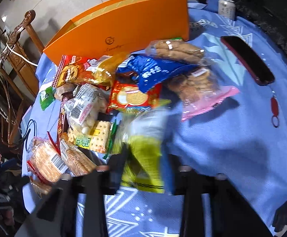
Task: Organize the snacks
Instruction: 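Grasp a sausage-pastry pack with the left tool while the right tool grasps a yellow-green biscuit pack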
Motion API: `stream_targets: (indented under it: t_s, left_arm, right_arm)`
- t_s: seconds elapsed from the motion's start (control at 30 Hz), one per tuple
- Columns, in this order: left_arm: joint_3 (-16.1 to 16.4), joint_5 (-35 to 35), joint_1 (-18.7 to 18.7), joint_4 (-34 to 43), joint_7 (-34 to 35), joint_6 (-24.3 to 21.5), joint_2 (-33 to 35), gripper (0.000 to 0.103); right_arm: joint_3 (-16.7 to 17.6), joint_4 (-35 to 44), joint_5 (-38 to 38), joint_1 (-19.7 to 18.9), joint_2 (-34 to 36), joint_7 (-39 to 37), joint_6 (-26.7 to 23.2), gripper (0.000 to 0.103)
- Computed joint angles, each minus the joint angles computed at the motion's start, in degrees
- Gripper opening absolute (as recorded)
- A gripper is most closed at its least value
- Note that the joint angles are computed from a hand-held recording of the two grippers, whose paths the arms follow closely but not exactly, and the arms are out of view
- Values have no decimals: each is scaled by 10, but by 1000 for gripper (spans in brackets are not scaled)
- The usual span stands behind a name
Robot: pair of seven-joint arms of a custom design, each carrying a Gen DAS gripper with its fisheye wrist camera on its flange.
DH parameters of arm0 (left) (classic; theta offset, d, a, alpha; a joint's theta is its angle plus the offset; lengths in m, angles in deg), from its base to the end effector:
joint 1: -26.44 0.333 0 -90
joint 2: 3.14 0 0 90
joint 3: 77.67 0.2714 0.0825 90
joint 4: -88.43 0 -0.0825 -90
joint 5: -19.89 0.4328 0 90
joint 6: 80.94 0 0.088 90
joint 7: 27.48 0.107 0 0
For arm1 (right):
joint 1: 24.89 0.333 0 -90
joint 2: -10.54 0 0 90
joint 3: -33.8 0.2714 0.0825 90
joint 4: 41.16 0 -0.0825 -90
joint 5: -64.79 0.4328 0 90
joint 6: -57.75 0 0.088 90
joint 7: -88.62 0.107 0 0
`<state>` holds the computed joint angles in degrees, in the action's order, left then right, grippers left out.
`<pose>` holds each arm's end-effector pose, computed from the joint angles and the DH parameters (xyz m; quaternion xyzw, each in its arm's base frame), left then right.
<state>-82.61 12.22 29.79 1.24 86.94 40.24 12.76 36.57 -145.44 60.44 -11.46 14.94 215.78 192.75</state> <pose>0.7105 -0.0200 0.4806 -0.5459 0.8197 -0.1480 0.0904 0.6398 0.1842 0.4800 -0.5675 0.7907 -0.1004 0.2065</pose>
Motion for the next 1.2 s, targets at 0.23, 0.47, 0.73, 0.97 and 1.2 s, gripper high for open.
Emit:
stream_targets:
  t_s: [0.23, 0.47, 0.73, 0.97, 1.2]
  left_arm:
    - [-10, -11, -5, -63, 77, 7, -27, 99]
    - [-14, -28, -14, -108, 125, 16, -42, 99]
    - [-10, -95, -2, -123, 141, 52, -54, 53]
    - [-13, -132, 8, -70, 137, -9, -30, 44]
    - [-22, -157, 3, -54, 129, -24, -19, 64]
  right_arm:
    - [2, -5, 16, -1, -3, -35, 2, 27]
    - [7, 18, 110, -9, 27, -85, -24, 35]
    - [6, -20, 82, 0, -7, -68, 7, 0]
    - [6, -36, 71, 4, -23, -71, 11, 0]
    - [3, -58, 69, 4, -43, -65, 17, 0]
